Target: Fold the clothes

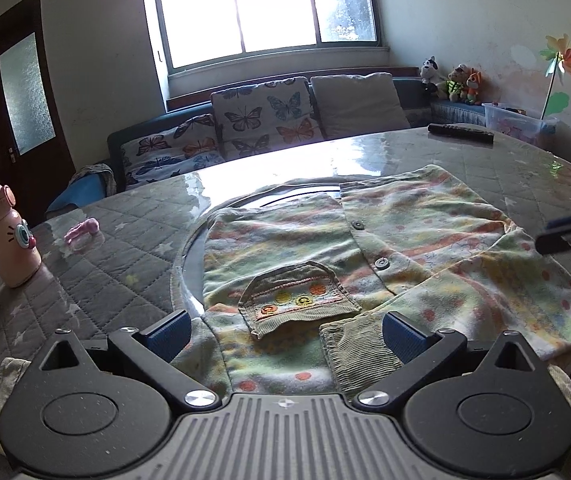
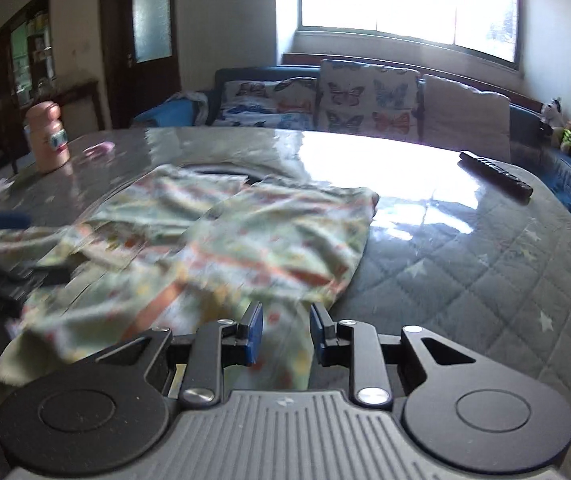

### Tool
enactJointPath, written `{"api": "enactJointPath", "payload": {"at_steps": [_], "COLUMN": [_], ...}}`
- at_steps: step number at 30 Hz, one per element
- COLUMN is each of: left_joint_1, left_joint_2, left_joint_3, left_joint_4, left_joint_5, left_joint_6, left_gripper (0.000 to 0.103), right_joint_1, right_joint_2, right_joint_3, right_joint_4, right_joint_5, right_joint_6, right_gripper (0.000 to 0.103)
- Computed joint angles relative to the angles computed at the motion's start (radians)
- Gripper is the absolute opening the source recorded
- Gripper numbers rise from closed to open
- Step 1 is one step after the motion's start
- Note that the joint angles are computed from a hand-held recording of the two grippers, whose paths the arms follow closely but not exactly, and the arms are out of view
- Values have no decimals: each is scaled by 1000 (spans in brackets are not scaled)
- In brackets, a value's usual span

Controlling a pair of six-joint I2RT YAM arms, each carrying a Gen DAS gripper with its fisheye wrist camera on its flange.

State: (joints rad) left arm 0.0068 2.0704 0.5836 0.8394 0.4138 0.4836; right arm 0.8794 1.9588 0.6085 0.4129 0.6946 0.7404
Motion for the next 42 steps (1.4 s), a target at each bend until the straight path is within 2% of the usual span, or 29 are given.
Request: {"api": "enactJointPath", "payload": {"at_steps": [2,5,6,10,12,16,18,21,26,29,34,37,42], "left_joint_1": [4,9,11,17,17,14,2,-25,-52,-55,-41,-20,36], "left_joint_2": [5,19,24,46,50,35,34,52,108,121,102,72,-2], "left_joint_3": [8,27,31,51,60,59,61,73,104,114,106,94,57], "left_joint_4": [-5,-15,-17,-26,-33,-33,-35,-36,-16,-3,4,-15,-109], "left_joint_5": [-6,-19,-23,-40,-50,-30,-25,-33,-72,-91,-103,-82,71], "left_joint_6": [2,4,6,12,11,0,0,11,50,61,41,29,61], "left_gripper": [103,103,103,103,103,103,103,103,103,103,103,103,102], "right_joint_1": [-36,-58,-61,-63,-56,-44,-48,-61,-58,-37,7,30,51], "right_joint_2": [38,101,126,147,136,115,111,136,137,101,98,143,158], "right_joint_3": [25,71,89,47,50,55,50,71,63,50,81,142,178], "right_joint_4": [38,27,1,41,11,27,70,71,54,65,123,121,93], "right_joint_5": [-11,-2,11,14,29,62,47,11,-3,-16,-94,-125,-121], "right_joint_6": [-41,-72,-57,34,58,24,-17,-35,-15,-35,-121,-172,-183], "right_gripper": [25,24,24,24,24,24,24,26,27,35,37,39,39]}}
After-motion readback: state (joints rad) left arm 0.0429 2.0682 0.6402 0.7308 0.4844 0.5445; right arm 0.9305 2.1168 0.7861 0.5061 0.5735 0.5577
